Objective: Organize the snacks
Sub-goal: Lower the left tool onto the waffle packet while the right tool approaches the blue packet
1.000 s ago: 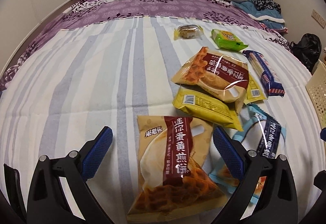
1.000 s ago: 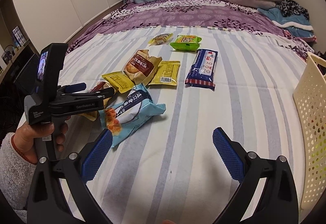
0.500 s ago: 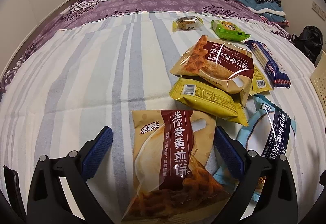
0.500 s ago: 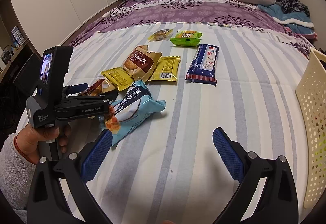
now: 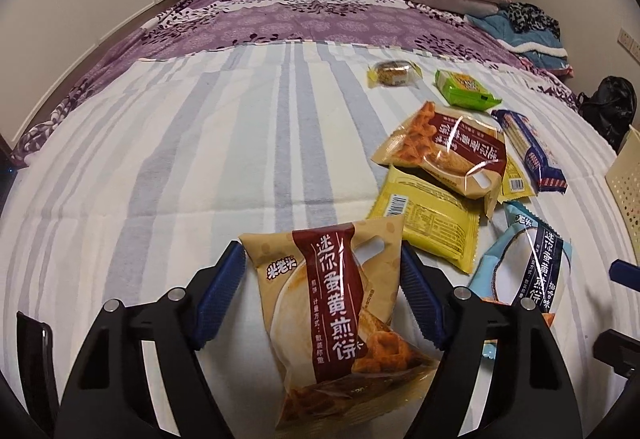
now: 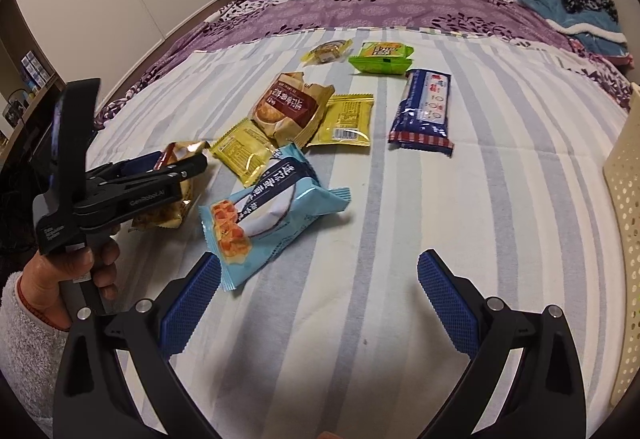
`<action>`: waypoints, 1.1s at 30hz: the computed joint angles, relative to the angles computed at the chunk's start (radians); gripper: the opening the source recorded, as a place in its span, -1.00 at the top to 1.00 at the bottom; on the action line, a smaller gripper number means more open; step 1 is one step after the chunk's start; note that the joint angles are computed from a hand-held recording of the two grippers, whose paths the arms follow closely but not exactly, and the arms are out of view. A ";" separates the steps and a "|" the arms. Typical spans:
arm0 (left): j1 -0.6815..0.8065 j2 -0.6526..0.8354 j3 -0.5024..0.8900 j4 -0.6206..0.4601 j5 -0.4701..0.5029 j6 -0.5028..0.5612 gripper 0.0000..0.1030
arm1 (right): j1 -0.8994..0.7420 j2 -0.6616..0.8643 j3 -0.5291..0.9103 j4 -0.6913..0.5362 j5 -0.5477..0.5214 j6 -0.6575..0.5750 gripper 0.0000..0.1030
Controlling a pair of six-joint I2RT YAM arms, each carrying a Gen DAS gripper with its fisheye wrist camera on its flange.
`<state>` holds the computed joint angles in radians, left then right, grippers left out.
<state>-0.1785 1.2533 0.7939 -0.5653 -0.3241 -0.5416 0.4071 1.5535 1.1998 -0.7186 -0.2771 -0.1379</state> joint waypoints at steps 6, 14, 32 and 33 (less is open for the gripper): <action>0.033 -0.112 -0.018 -0.053 -0.001 0.015 -0.39 | 0.045 0.090 0.055 -0.014 -0.038 0.058 -0.90; 0.087 -0.230 -0.055 -0.095 0.011 0.032 -0.39 | 0.099 0.163 0.107 -0.004 -0.043 0.134 -0.90; 0.177 -0.249 -0.108 -0.044 0.114 0.075 -0.62 | 0.277 0.278 0.134 0.155 0.305 0.120 -0.91; 0.183 -0.250 -0.109 -0.043 0.118 0.077 -0.65 | 0.279 0.280 0.135 0.153 0.310 0.115 -0.91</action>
